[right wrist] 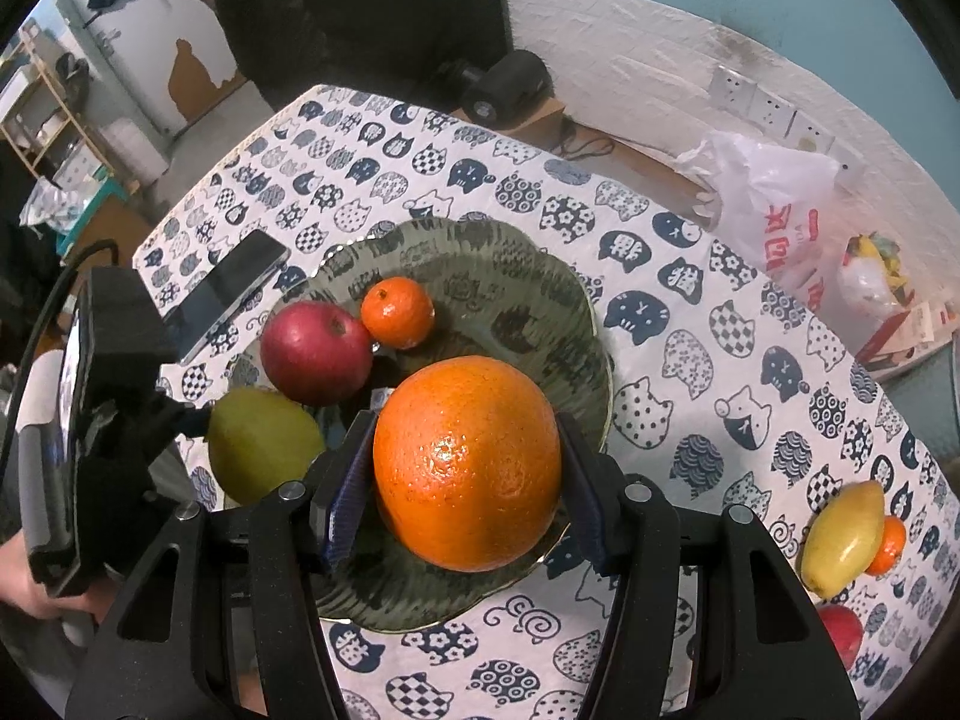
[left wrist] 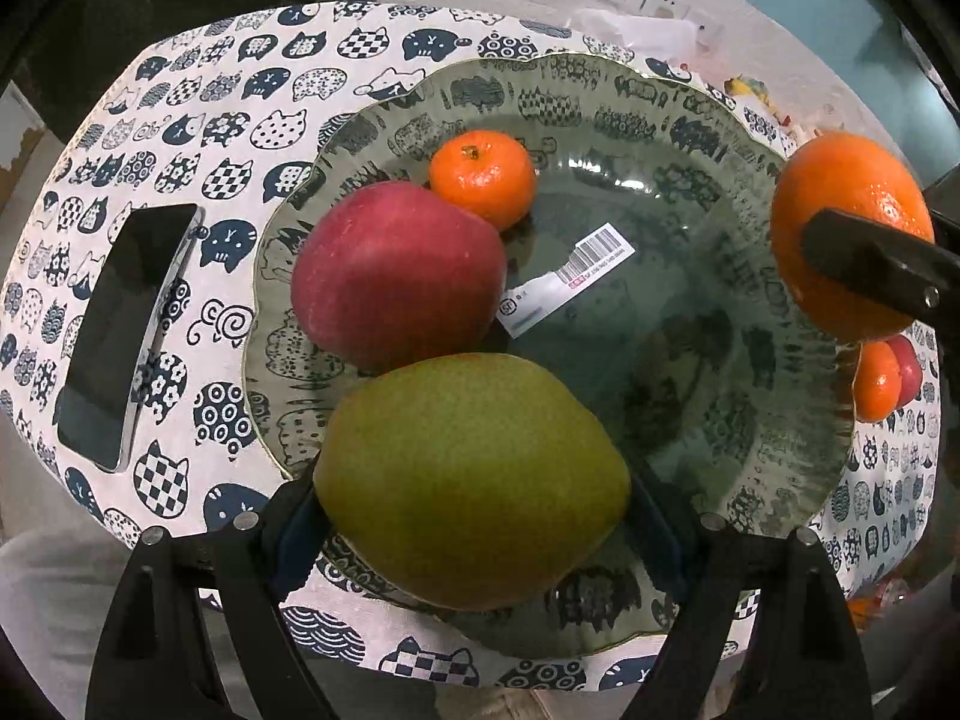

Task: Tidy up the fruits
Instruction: 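Lower and release the pear onto the plate while the right tool releases the orange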

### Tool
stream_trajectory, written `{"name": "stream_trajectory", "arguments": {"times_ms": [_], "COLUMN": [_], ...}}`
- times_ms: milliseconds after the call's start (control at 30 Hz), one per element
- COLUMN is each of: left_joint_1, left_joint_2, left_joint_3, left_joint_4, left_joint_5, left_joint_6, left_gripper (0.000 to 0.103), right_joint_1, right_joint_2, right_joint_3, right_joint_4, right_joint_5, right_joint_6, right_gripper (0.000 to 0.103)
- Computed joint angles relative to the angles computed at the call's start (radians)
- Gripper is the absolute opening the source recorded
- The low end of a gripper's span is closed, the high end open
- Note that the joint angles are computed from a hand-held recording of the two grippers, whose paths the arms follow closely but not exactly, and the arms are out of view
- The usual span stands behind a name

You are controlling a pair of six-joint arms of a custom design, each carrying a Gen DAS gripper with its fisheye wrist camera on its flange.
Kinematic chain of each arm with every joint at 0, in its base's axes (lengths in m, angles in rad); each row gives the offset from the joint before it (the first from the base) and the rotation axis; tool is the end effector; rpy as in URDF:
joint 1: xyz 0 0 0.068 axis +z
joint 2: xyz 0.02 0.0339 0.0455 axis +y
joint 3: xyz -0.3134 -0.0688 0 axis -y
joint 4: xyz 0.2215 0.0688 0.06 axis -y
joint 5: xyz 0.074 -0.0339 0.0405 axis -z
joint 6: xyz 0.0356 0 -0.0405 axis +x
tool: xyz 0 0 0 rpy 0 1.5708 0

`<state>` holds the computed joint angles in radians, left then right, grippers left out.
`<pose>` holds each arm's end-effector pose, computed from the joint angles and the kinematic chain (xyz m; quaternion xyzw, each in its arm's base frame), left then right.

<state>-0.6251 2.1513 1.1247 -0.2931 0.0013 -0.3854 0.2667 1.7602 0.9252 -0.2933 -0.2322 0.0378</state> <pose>0.3123 -0.2254 0.1110 0.1187 0.9850 -0.0612 0.1093 0.3052 0.0919 0.1992 -0.1359 0.9598 0.1448 0.1983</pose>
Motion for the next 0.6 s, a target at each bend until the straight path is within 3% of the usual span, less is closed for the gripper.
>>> {"name": "stream_trajectory", "arguments": {"times_ms": [600], "left_joint_1": [-0.022], "left_joint_2": [-0.123], "left_joint_3": [-0.055], "left_joint_4": [0.008], "left_joint_5": [-0.079], "left_joint_6": [0.031], "left_gripper": [0.087], "right_joint_1": [0.037], "right_joint_2": [0.056], "right_joint_3": [-0.019], "right_joint_4": [0.047], "right_joint_5": [0.008], "right_joint_6": [0.006], "right_gripper": [0.058]}}
